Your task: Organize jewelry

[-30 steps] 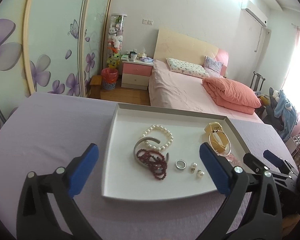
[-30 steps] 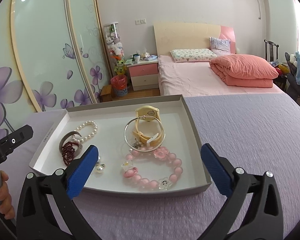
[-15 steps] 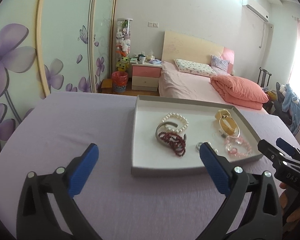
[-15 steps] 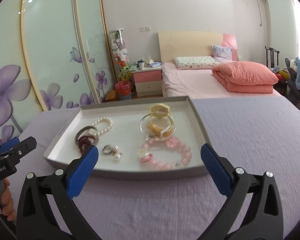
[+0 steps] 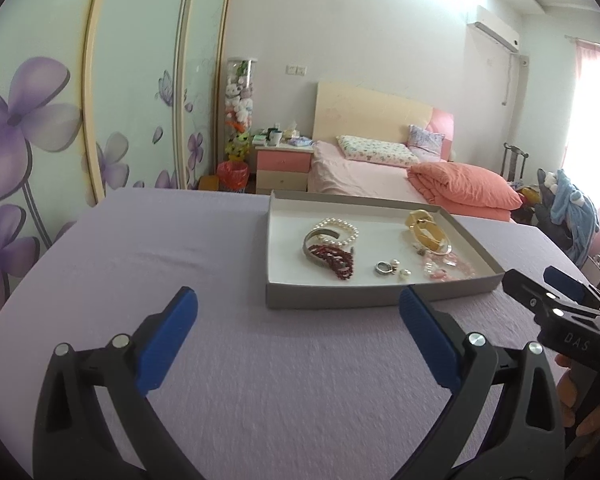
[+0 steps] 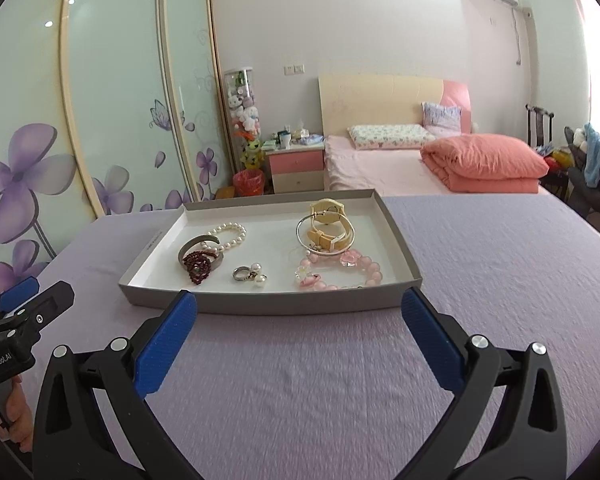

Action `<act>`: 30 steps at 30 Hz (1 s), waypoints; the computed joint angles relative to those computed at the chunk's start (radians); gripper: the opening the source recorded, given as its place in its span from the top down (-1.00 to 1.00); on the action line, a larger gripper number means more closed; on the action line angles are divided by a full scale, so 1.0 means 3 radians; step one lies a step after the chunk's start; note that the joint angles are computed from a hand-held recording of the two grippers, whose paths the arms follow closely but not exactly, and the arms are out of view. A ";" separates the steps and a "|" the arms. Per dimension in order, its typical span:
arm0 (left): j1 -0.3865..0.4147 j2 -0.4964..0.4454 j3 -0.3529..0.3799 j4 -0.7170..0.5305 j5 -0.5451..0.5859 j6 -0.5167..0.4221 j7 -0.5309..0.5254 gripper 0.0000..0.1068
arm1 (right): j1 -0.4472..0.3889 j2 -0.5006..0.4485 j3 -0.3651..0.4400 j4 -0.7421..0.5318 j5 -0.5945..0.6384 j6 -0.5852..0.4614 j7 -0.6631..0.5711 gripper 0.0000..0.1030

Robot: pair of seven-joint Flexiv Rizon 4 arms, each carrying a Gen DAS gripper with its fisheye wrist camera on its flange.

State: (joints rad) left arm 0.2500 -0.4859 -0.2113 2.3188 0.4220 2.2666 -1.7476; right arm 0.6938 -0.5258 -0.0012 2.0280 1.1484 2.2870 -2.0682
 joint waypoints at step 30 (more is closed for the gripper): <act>-0.0012 -0.0054 0.0027 0.0062 0.0207 0.0196 0.0008 -0.89 | 0.0016 -0.0114 0.0207 0.0254 -0.0344 0.0436 0.0459 -0.97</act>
